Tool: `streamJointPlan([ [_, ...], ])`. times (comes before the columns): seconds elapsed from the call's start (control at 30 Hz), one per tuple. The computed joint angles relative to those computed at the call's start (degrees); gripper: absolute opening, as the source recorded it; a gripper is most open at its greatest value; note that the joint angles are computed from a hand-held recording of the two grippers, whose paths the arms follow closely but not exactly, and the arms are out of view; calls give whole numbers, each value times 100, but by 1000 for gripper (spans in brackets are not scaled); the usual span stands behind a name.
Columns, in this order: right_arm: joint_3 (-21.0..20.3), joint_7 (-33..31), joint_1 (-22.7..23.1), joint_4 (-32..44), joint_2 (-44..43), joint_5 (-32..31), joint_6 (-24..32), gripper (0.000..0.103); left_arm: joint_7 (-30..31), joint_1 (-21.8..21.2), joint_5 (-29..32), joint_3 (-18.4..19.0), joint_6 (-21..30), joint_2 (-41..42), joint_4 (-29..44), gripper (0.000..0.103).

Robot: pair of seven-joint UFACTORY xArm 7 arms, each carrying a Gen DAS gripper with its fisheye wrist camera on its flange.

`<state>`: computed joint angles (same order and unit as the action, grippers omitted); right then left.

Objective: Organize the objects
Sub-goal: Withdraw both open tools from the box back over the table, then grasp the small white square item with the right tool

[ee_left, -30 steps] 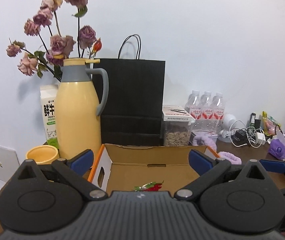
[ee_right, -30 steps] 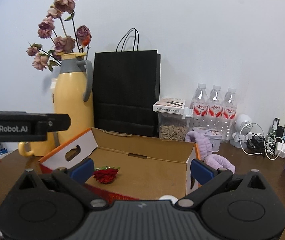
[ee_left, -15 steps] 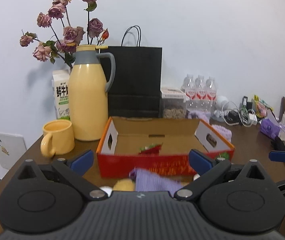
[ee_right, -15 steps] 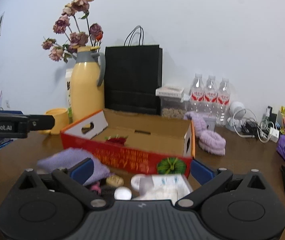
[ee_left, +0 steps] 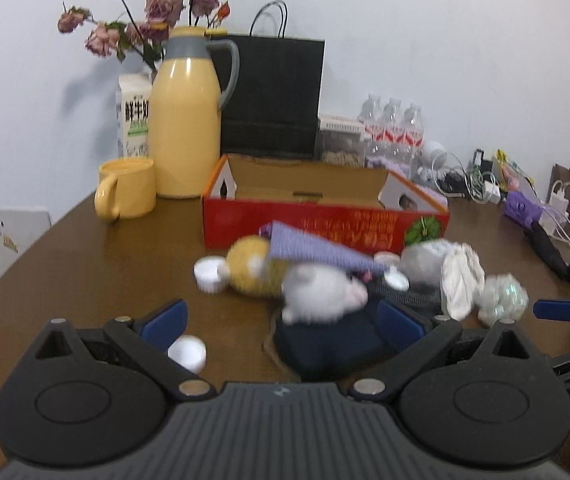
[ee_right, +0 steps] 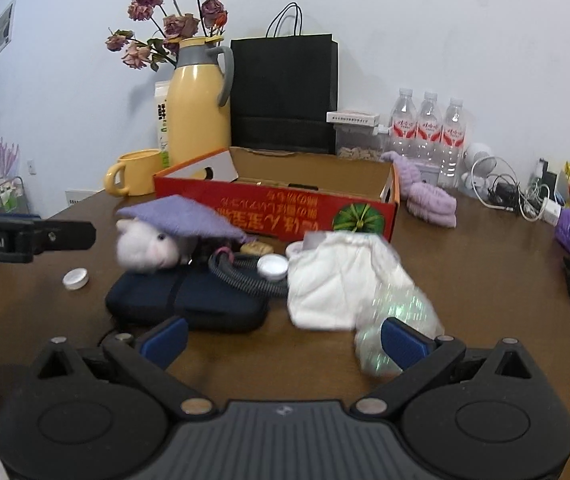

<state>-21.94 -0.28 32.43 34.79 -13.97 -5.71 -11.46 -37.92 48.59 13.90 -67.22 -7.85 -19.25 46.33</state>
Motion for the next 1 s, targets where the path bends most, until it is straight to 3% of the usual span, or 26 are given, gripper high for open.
streamJointPlan([
  [0.23, -408, -215, 535, -460, -437, 101, 109, 103, -117, -921, 86, 778, 201, 57, -417, 103],
  [0.33, -289, -350, 499, -584, -509, 224, 175, 103, -208, -1208, 121, 1023, 216, 66, -555, 103],
  [0.5, -281, -569, 614, -699, -563, 486, 257, 103, -386, -1339, 246, 1157, 312, 67, -604, 103],
  [0.6, 26, -580, 323, -728, -522, 597, 147, 101, -491, -1368, 371, 1202, 344, 112, -586, 103],
  [0.77, -151, -491, 433, -721, -515, 522, 93, 93, -649, -1340, 513, 1186, 333, 105, -585, 103],
  [0.83, -335, -492, 609, -686, -496, 488, 125, 82, -674, -1350, 552, 1201, 349, 115, -582, 103],
  [0.93, -662, -558, 956, -611, -451, 503, 187, 75, -722, -1353, 616, 1201, 357, 131, -578, 103],
  [1.0, -439, -592, 766, -600, -343, 536, 109, 74, -742, -1373, 649, 1220, 353, 145, -581, 103],
])
